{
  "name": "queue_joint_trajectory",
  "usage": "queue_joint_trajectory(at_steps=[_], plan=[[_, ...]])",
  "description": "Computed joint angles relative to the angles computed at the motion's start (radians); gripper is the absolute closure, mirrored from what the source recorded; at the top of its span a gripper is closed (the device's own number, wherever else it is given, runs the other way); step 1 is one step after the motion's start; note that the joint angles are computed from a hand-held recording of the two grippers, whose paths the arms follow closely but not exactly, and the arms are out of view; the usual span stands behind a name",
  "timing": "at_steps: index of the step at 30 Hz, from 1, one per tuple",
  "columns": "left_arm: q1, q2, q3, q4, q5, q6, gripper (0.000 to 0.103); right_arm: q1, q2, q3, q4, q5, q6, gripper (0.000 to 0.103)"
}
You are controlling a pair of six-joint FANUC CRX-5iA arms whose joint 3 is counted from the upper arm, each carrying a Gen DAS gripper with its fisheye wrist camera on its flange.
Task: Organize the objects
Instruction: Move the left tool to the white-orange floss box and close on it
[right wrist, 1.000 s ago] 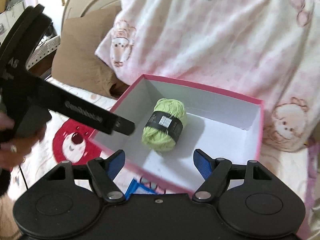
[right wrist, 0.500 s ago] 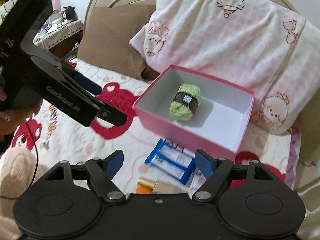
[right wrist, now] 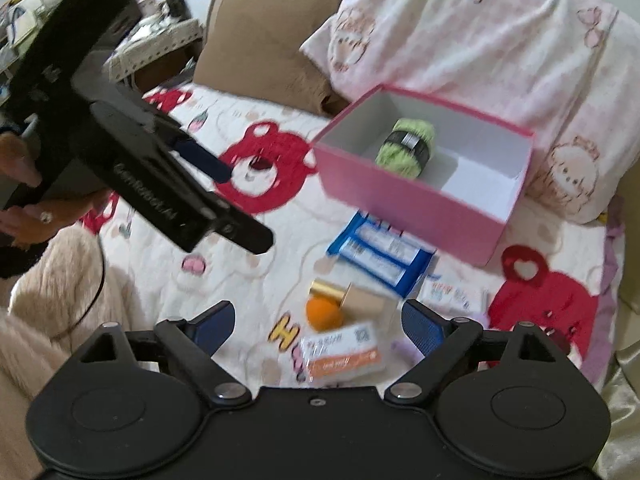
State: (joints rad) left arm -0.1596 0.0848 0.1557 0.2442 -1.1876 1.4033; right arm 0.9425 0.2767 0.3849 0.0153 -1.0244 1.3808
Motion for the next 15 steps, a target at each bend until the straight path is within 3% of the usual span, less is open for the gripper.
queue_joint_trajectory(at_steps=[3, 7, 15], plan=[[-0.012, 0.002, -0.053, 0.018, 0.029, -0.008, 0.006, 0.005, -0.003, -0.044, -0.015, 0.011, 0.036, 0.010], [-0.018, -0.001, -0.131, 0.050, 0.094, -0.001, 0.006, 0.033, -0.008, -0.128, 0.058, 0.055, -0.006, 0.010], [-0.022, -0.004, -0.267, 0.104, 0.209, 0.047, 0.008, 0.064, 0.023, -0.208, 0.131, 0.133, 0.058, 0.010]])
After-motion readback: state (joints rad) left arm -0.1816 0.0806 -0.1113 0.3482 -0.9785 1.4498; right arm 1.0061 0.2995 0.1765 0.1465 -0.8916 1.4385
